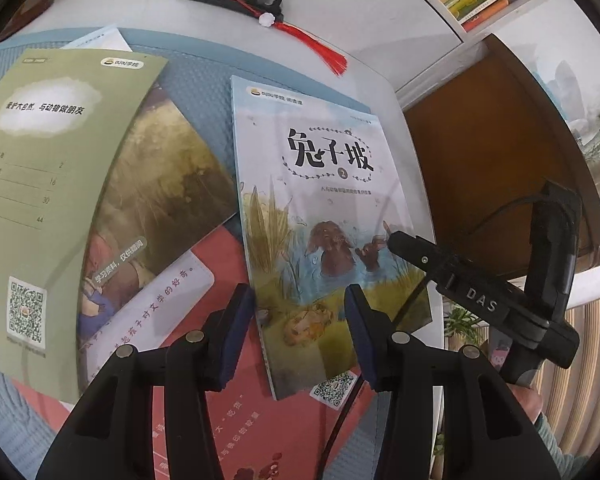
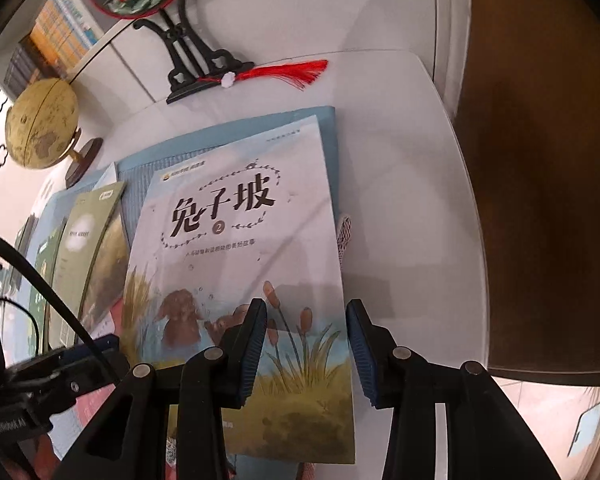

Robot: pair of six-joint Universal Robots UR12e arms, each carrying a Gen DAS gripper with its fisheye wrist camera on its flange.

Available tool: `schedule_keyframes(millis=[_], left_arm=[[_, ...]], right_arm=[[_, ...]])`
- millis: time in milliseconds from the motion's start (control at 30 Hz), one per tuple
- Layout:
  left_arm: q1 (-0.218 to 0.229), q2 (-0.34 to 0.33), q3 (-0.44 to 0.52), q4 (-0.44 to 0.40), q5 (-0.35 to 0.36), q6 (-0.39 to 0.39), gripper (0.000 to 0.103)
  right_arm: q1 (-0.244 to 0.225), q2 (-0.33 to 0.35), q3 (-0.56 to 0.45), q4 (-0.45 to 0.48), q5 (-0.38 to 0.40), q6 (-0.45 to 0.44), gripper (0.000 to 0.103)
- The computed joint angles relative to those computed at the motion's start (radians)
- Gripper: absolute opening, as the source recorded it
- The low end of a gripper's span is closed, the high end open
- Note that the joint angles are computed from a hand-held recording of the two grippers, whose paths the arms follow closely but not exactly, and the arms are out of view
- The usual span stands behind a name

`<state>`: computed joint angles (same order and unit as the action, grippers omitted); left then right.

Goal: Organize books

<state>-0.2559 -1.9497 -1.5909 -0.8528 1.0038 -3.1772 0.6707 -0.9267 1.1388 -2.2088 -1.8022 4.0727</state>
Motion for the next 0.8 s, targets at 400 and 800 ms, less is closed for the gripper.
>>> schedule_keyframes(millis=[400,800], left_arm=[[0.068,0.085,-0.109,-0.018,-0.119,-0.063,0.044],[0.156,0.267,-0.349,-0.004,-0.117,-0.143,0.044]], right_arm=[[0.021,-0.005,-0.001,-0.060,0.081,-0.069,0.041],[0.112,0.037,-0.066,0.000,0.137,-0.165,0.043]])
